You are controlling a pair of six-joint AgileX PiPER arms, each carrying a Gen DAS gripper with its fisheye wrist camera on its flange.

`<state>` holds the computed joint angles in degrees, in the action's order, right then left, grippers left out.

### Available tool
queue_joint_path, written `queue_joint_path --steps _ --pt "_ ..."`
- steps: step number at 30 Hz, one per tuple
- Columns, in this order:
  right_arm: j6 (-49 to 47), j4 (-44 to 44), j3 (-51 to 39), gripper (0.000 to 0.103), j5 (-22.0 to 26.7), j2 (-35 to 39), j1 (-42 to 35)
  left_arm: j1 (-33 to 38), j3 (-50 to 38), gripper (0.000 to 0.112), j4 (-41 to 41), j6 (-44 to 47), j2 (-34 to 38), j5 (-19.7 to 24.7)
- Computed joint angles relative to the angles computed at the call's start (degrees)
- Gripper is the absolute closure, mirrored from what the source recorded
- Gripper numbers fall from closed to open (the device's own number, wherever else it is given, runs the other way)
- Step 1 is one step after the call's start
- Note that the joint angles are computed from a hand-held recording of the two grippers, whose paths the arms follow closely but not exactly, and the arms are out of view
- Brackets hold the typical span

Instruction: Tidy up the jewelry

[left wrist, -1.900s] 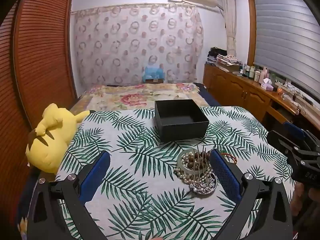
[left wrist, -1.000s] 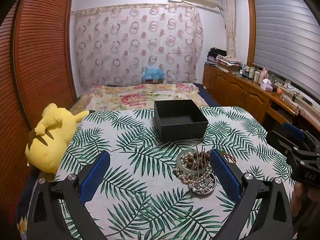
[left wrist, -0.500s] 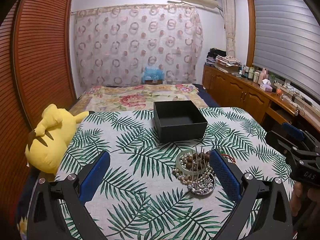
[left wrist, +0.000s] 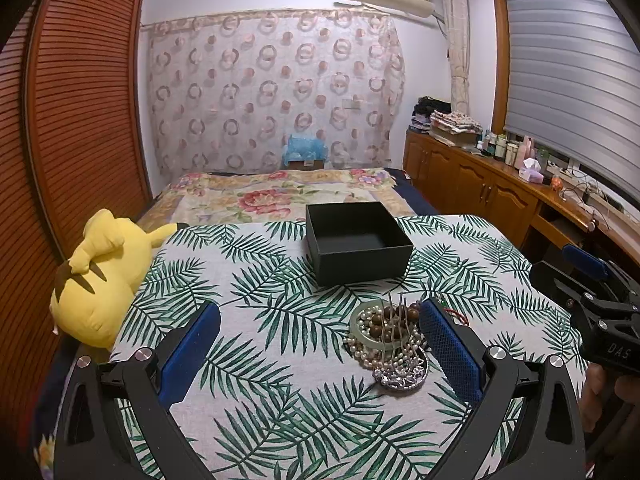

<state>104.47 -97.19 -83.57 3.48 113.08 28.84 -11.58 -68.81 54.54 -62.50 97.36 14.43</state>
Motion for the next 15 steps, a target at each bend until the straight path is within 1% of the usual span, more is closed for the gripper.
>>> queue_joint_path --steps 13,15 --pt "2.0 -2.0 0.2 0.003 0.0 -0.1 0.0 0.2 -0.4 0.016 -0.6 0.6 0.3 -0.1" --pt "2.6 -2.5 0.2 0.003 -0.1 -0.1 0.0 -0.7 -0.7 0.016 0.2 -0.5 0.5 0.6"
